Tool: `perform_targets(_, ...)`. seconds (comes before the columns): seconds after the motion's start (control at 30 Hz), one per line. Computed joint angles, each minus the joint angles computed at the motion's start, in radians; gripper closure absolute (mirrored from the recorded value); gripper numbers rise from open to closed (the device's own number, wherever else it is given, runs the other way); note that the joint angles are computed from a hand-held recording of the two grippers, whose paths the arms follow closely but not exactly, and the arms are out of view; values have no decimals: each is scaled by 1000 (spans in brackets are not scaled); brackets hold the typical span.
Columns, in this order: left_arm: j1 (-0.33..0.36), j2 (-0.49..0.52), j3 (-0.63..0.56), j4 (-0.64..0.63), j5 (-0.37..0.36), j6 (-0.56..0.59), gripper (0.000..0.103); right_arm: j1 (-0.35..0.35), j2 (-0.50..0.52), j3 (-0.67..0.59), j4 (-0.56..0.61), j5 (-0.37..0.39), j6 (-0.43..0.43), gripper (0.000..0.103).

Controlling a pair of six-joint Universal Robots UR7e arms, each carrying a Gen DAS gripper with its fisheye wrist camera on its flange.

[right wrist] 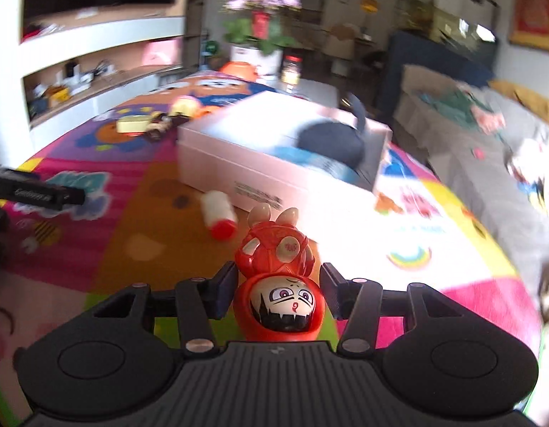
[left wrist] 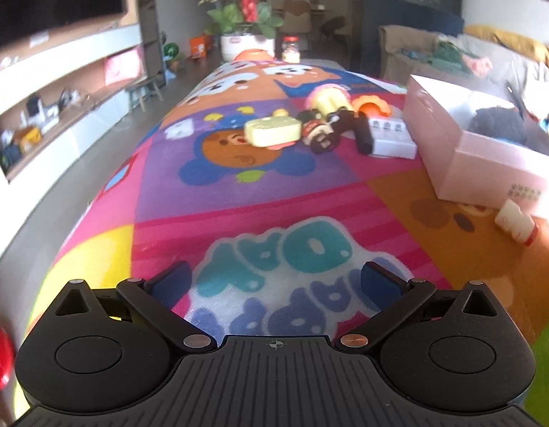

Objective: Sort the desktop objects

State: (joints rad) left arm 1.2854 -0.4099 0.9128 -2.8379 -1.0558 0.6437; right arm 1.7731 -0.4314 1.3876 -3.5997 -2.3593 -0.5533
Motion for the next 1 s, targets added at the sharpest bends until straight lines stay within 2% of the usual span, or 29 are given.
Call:
perform_targets(0.03, -2, -5, 9, -1, -14, 14, 0, -5, 2, 7, -28, 6, -1, 52)
perform_targets(0.1, -1, -31, 36, 44, -105, 17, 0, -11, 16, 5, -95, 6, -14, 38)
perform_targets(0.13, 1, -46, 46, 85, -173, 19, 0, -13, 21, 9, -136, 10, -13, 19)
perform_targets(0.17, 2, -56, 51, 124, -231, 30, 0, -19, 21, 18, -181, 26, -7, 8)
perform_targets(0.23, -4, -64, 61, 170, -324, 90, 0, -27, 16, 49, -249, 53, 23, 5)
perform_targets(0.3, -17, -57, 76, 153, -363, 160, 0, -34, 8, 76, -294, 54, 62, 4)
perform_targets(0.4, -35, -23, 55, 170, -370, 214, 1, -40, 30, 63, -381, 14, 68, 2)
perform_targets(0.43, -39, -13, 45, 188, -376, 220, 2, -43, 24, 74, -395, 22, 91, 2)
perform_targets(0.5, -46, 3, 30, 218, -379, 235, 15, -49, 21, 86, -443, 42, 111, 0)
perform_targets(0.53, -51, 13, 23, 225, -366, 237, 25, -51, 22, 86, -451, 42, 122, 0)
perform_targets(0.6, -58, 39, 2, 218, -336, 221, 25, -58, 11, 99, -434, 48, 159, 0)
perform_targets(0.67, -60, 64, -35, 238, -322, 200, 29, -62, 5, 104, -419, 51, 176, 0)
perform_targets(0.7, -59, 72, -50, 251, -320, 192, 32, -63, 1, 109, -412, 54, 181, 0)
perform_targets(0.73, -59, 79, -68, 274, -322, 182, 40, -63, 0, 110, -410, 56, 183, 0)
perform_targets(0.8, -59, 86, -79, 292, -322, 170, 43, -63, 0, 111, -408, 55, 186, 0)
perform_targets(0.87, -58, 78, -62, 271, -323, 175, 51, -63, 0, 109, -393, 48, 201, 0)
perform_targets(1.0, -57, 55, -32, 244, -304, 134, 51, -66, -8, 120, -380, 54, 234, 0)
